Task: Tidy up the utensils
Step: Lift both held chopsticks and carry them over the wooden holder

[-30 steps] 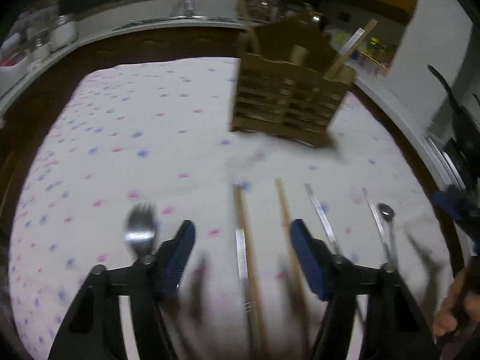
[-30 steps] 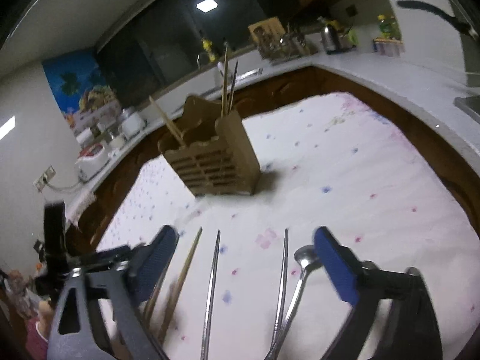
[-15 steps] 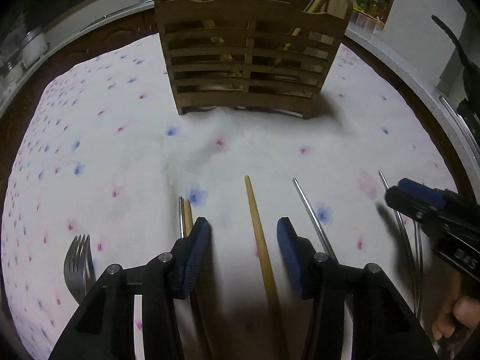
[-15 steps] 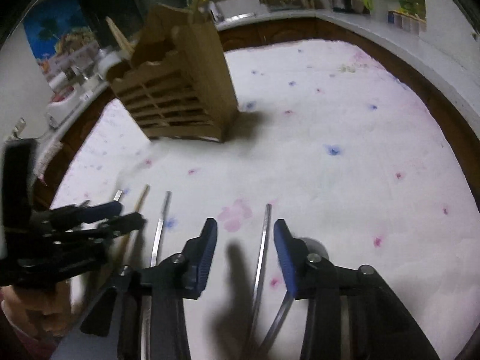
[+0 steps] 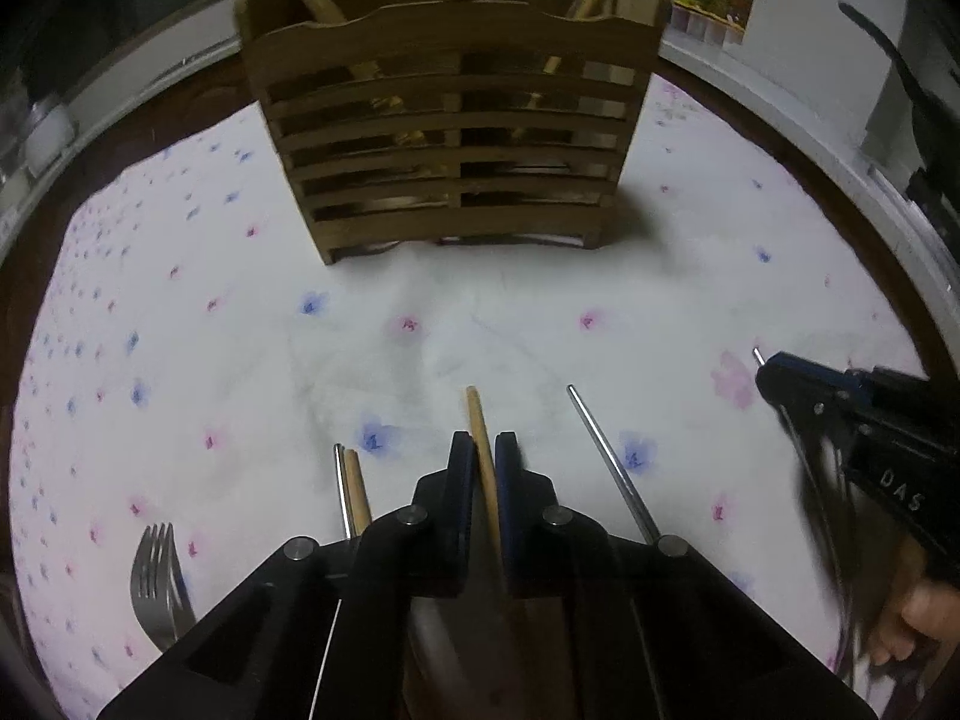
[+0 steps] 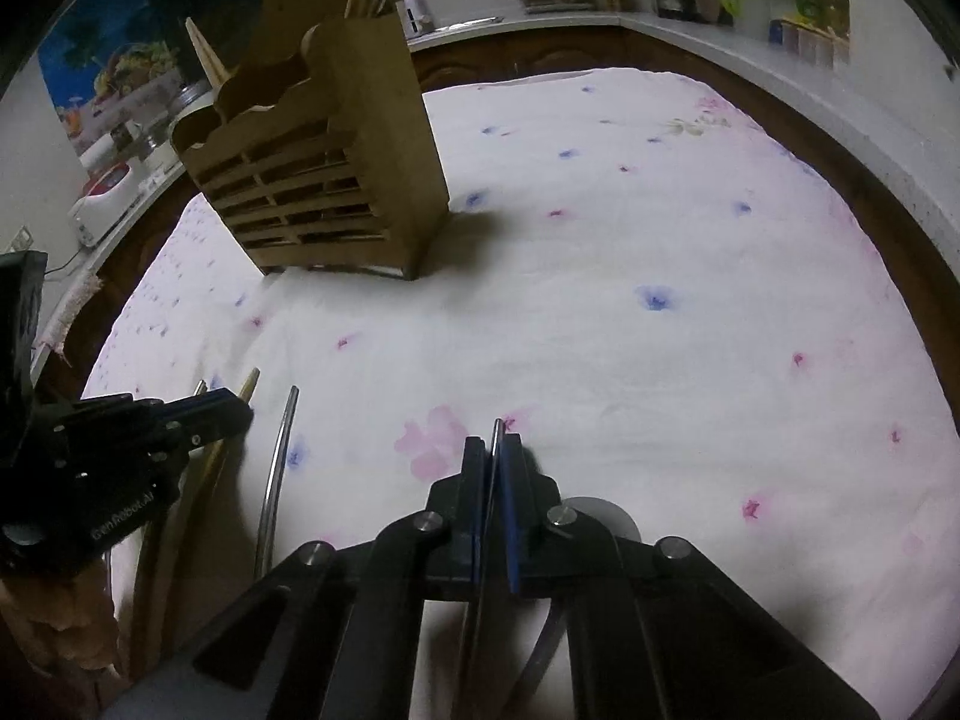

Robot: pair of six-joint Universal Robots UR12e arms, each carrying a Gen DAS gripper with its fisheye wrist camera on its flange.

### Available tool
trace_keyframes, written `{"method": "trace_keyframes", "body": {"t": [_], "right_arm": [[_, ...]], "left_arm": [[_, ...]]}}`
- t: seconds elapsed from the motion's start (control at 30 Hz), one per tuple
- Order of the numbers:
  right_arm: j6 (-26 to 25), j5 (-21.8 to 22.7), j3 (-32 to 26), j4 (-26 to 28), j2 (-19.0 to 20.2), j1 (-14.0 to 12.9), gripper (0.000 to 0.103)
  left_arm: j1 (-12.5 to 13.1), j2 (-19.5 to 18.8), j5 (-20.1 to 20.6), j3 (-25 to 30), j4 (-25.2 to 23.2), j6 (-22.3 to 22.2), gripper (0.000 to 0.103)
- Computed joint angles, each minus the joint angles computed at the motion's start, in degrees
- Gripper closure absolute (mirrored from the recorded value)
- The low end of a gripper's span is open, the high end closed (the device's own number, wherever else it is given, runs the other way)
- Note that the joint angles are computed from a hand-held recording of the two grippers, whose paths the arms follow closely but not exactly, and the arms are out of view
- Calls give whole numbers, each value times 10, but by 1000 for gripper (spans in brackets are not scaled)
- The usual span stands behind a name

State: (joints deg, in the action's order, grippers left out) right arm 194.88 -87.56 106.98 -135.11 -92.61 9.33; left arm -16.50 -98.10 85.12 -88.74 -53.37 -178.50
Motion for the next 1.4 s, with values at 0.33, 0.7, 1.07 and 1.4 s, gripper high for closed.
{"method": "trace_keyframes", "body": {"t": [0.33, 0.7, 1.07, 1.4], "right_arm": [[15, 45, 4, -40, -32, -7, 99], [23, 47, 3, -76, -66, 5, 99], [18, 38, -2, -117, -92, 17, 99], [11, 23, -12, -151, -95, 27, 99]], "left_arm": [[34, 59, -89, -40, 59, -31, 100], [71, 139, -148, -95, 108, -41, 100], [100, 208, -184, -140, 139, -42, 100], [126, 243, -204, -168, 188, -61, 100]]}}
